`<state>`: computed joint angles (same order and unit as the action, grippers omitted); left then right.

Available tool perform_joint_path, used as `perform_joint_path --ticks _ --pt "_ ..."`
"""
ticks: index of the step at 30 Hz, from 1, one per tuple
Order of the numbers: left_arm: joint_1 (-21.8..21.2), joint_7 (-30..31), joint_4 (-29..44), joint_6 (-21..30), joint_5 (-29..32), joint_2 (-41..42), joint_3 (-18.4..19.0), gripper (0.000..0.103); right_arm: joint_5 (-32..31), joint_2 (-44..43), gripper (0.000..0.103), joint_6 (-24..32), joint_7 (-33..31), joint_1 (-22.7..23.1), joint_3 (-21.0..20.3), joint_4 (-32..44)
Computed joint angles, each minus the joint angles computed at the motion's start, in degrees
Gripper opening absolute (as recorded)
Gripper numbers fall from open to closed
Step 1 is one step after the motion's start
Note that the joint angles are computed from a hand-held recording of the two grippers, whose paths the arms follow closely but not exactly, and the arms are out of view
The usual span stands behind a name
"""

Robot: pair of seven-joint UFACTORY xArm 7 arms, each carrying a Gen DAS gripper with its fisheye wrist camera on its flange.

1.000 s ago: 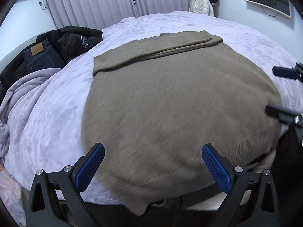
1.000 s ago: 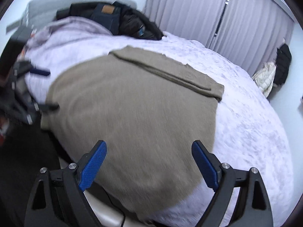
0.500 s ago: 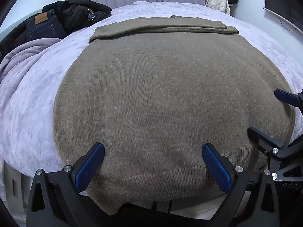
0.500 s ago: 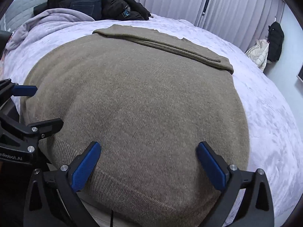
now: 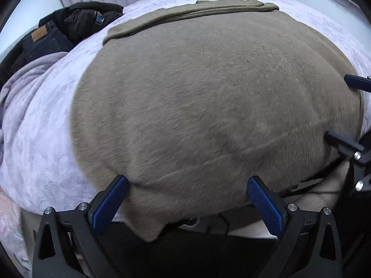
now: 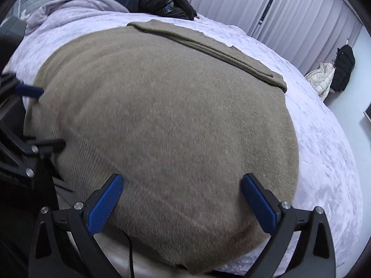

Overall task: Fold small clothes
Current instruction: 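Move both open tools to the sweater's hem, then close both tools on the sweater hem and lift it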

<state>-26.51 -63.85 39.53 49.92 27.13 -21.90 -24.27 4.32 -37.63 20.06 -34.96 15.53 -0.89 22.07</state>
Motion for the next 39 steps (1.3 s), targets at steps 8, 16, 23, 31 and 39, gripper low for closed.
perform_joint_path --ticks 8,16,23,31,39 --pt "2.1 2.1 -19.9 -8.8 -7.3 -23.9 7.9 0.103 7.5 -3.9 0.102 10.9 -7.9 -0.9 -13.2 3.6" --pt "1.8 10.2 -25.4 -21.5 -13.2 -26.0 8.8 0.103 21.6 1.0 0.102 21.0 -21.2 1.3 -22.7 9.0" --pt "5.6 15.8 -18.0 -24.1 -16.2 -15.1 6.5 0.102 27.2 0.9 0.099 24.2 -27.2 -1.8 -19.9 8.1" --pt "5.5 13.1 -18.6 -23.9 -15.4 -17.2 4.0 0.076 32.9 5.6 0.091 34.2 -30.4 -6.1 -20.0 11.8" --pt "6.6 12.3 -19.9 -25.8 -15.9 -18.2 3.0 0.060 34.9 9.1 0.067 38.4 -32.9 -10.7 -15.3 13.2"
